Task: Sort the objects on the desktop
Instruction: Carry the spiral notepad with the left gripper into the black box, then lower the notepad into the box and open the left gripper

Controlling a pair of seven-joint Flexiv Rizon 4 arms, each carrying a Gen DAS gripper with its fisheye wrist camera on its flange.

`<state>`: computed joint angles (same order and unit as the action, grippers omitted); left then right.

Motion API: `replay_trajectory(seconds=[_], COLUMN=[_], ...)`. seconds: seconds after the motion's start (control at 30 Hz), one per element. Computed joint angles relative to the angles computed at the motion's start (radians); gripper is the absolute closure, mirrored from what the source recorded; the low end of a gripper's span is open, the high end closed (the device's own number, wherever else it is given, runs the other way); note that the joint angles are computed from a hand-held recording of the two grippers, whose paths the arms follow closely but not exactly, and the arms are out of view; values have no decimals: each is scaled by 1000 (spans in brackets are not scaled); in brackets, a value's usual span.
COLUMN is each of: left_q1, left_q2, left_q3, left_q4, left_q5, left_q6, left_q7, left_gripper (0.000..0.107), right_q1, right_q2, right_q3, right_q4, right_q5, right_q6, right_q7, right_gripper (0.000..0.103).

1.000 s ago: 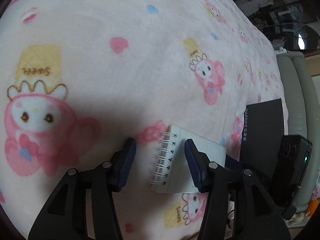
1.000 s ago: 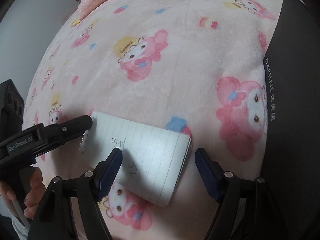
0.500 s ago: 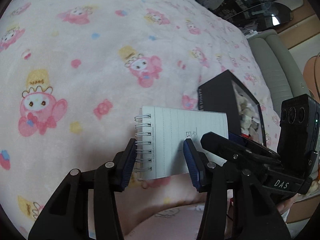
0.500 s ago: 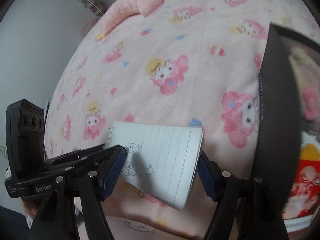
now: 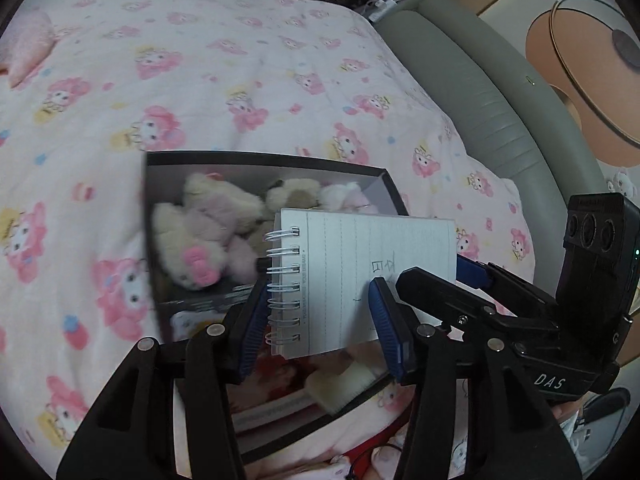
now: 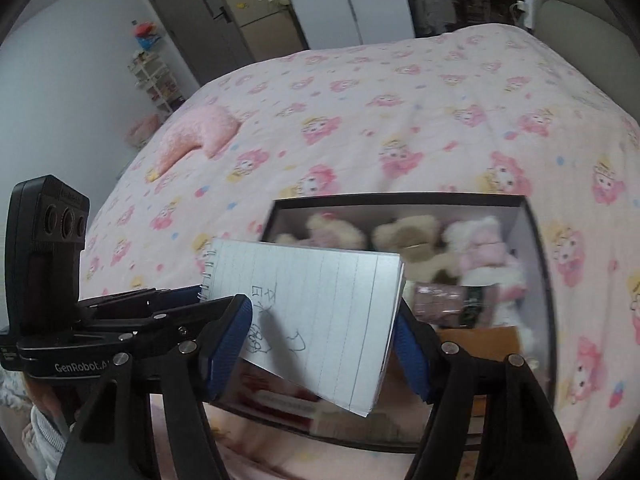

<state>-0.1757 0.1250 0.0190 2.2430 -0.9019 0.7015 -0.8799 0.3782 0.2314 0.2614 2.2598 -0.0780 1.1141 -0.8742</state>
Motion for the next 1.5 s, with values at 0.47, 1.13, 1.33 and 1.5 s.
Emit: replay_trajectory(seconds=[0.47,1.13,1.33,1.5], left_q1=[-73,-108,-116,-109], left_q2=[-71,-67,-56,-51], left_q3=[-59,-67,-68,-62], left_q4=[60,73,62,73], left_q5=[6,-123,-80,-119], left_q6=[228,222,127,137], left_q7=[0,76,119,100], left_gripper=[61,77,76,76], right_q1=[-72,-158,-111,-103], right_q2=[-25,28,35,26], right_q3=[-90,-46,-76,-74], right_q4=[35,115,115,107], right_q5=[194,-43,59,89], right_q6=[-62,-37,-79,-83], right_q7=[-138,18,-41,-71], right_gripper=[40,65,65,65])
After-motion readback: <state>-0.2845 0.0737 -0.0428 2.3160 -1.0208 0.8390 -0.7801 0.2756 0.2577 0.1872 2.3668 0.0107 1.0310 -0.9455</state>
